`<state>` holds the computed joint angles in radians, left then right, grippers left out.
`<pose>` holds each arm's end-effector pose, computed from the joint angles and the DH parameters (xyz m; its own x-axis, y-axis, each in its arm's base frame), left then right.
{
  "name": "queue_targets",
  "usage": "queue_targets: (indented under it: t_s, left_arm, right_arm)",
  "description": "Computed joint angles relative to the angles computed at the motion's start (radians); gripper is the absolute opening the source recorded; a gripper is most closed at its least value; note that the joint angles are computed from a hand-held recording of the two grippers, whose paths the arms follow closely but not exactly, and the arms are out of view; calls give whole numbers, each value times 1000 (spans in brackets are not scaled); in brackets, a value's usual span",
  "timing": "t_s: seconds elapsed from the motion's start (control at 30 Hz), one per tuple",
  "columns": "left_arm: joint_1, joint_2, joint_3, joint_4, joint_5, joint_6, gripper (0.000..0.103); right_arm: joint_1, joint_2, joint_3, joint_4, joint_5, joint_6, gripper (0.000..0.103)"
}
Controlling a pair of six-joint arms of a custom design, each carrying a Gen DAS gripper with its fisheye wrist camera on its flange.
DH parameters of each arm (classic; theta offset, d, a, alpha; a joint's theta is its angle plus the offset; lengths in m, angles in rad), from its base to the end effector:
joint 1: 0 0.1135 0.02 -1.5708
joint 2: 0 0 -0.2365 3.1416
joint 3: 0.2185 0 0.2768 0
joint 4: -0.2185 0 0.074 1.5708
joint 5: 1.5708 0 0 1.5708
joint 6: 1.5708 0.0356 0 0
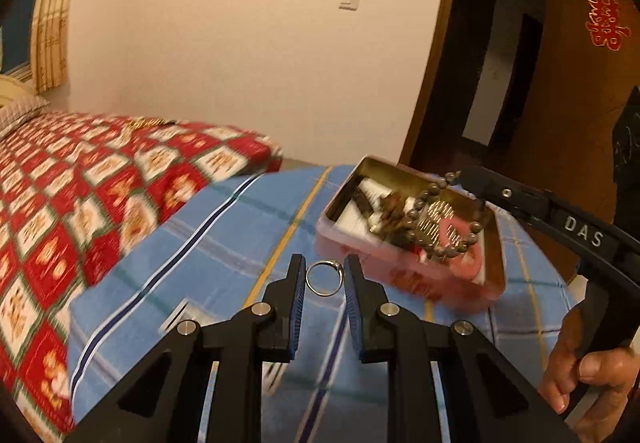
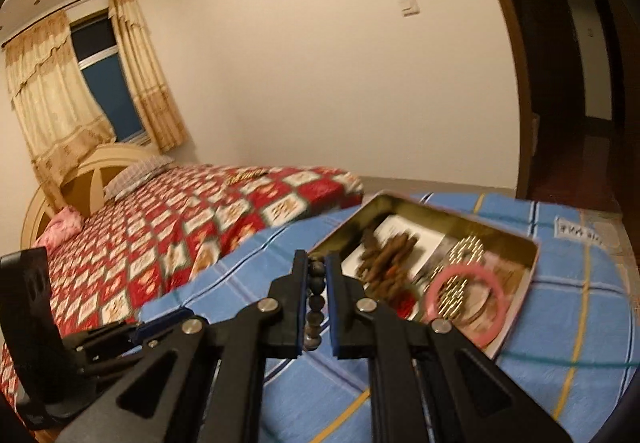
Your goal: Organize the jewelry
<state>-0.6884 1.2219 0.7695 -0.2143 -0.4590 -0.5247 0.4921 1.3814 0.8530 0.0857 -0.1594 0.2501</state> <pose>0.2352 -0.1731 0.2061 -0.5639 -0.1176 -0.8174 0.0210 0.9874 -0.1566 0.2950 0.1645 0.2146 -0.5125 0.0025 -0.8587 -0.4810 0.8275 0.2895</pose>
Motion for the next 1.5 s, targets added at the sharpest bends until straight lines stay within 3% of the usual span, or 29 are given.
queue_targets:
  t_s: [0.4,0.63,0.87,1.17,1.5]
  left_arm:
    - [29,349,313,84,54,110,19]
    - [44,572,499,63,61,144,19]
    - [60,694,604,22,76,130,19]
    - [60,713,618,9,45,125,19]
    - [71,721,630,-16,49,93,20]
  right_arm:
    - [-140,148,133,70,-117,99,12]
    - [-219,289,182,56,-169,175,12]
    - [-234,322,223,-28,-94,139,12]
    - [-184,343,254,-90,96,19,12]
    - [-183,350,264,-97,108,10,12]
